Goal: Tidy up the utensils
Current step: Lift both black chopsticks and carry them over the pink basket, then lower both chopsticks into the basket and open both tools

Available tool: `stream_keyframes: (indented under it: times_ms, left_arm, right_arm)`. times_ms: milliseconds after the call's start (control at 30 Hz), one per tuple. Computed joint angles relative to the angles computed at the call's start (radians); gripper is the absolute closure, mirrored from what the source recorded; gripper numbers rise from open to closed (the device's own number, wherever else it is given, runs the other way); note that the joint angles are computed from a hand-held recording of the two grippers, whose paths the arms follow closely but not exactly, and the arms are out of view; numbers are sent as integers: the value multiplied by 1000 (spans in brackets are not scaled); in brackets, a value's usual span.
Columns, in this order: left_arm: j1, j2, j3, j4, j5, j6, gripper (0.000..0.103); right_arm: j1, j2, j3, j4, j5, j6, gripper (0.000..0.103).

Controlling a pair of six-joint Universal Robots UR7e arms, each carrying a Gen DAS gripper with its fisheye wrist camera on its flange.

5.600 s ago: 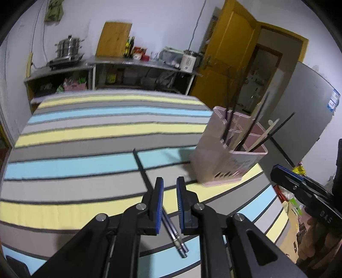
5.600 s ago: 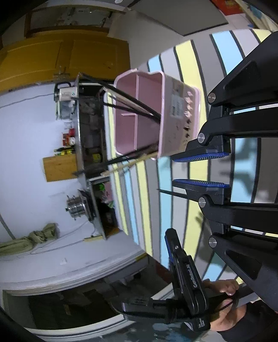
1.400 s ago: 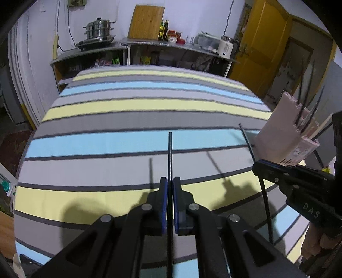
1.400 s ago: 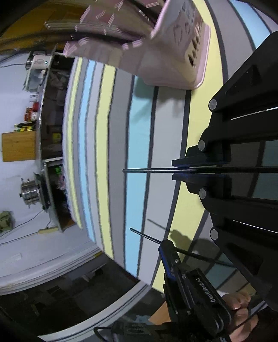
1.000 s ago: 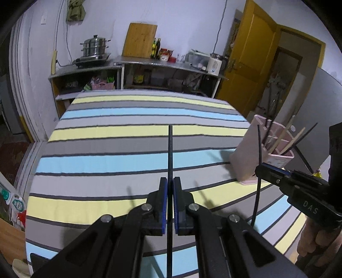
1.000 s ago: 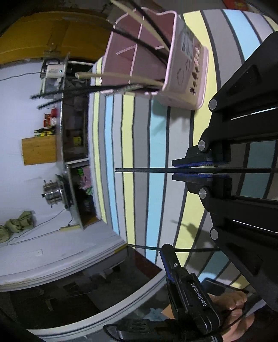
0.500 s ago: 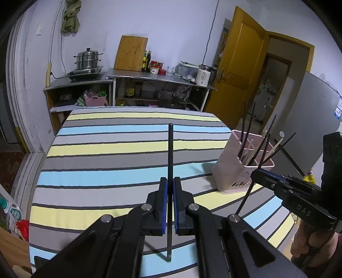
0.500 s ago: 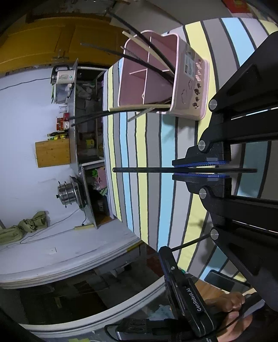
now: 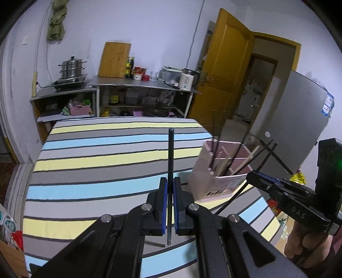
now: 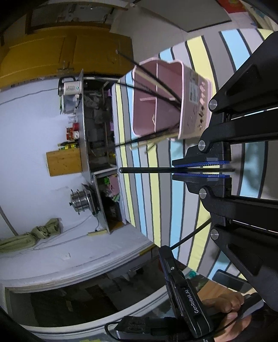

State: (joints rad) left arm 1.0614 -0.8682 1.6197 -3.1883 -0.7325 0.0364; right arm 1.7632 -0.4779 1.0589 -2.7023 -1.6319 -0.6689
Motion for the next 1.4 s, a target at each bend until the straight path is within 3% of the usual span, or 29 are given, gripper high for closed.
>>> stream_keyframes:
  times_ms: [400,633,1100,1400]
  left_arm:
    - [-17,87,-196,86,-134,78,98]
    - [-14,142,-319,107,-179,126,98]
    - [14,284,-563,166,-200,203,98]
    - [40,340,-629,210,-197,213,98]
  right_arm:
    - [-11,-37,-40,-33,15,27,97]
    - [-4,-16,-125,-55,29,34,97]
    - [-3,117,-372,0,31,44,97]
    - [-15,194,-479,56,5,36,97]
